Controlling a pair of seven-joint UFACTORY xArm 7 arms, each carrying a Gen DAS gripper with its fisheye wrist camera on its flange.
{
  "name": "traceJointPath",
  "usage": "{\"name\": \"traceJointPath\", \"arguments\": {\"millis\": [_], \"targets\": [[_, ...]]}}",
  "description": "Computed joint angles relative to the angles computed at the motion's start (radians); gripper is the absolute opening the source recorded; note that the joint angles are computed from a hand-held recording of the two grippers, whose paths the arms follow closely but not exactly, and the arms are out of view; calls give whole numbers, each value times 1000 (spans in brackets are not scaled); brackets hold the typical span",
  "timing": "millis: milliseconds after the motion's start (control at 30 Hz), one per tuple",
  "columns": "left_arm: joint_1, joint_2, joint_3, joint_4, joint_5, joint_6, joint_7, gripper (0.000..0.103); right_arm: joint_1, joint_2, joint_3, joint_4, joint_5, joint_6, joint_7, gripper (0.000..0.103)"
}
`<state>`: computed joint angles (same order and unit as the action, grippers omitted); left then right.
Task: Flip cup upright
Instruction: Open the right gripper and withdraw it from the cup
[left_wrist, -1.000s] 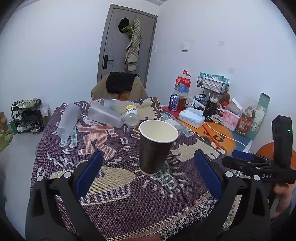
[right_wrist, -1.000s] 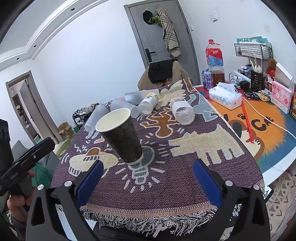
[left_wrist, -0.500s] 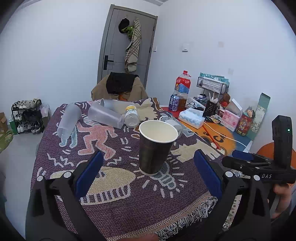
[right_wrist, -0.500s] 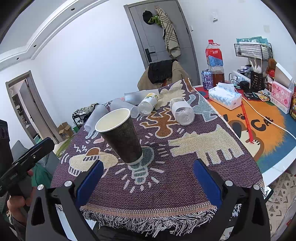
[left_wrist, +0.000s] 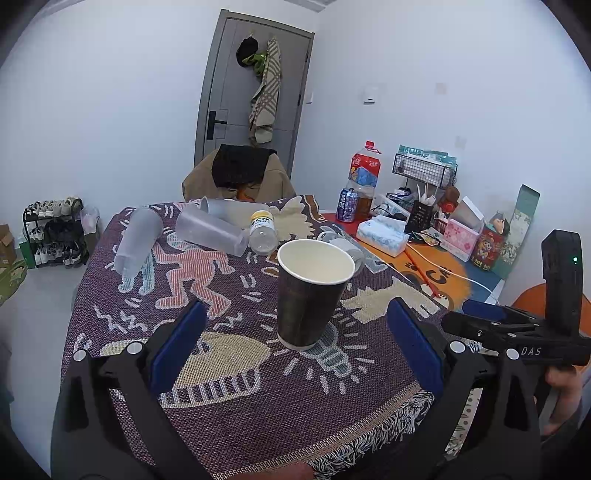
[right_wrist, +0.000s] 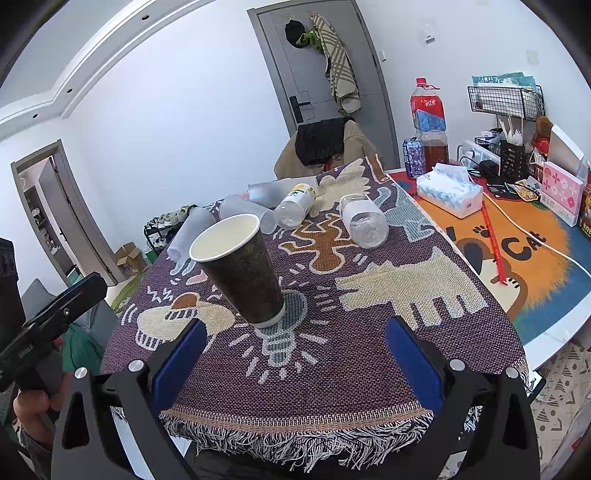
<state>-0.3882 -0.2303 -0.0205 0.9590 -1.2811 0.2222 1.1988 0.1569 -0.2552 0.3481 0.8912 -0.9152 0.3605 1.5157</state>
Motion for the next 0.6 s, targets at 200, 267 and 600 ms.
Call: {"name": "traceJointPath", "arguments": {"millis": [200,267,600], "targets": [[-1,-1,-2,1,-10,-2,19,98,1,5,-3,1,-1,1,0,95],[-2,-1,-1,3,-15,-1,25,98,3,9,-3,4,-2,2,3,95],[-3,1,-2,-1,11,-7,0,98,8,9,-9,3,-4,1,0,95]]}}
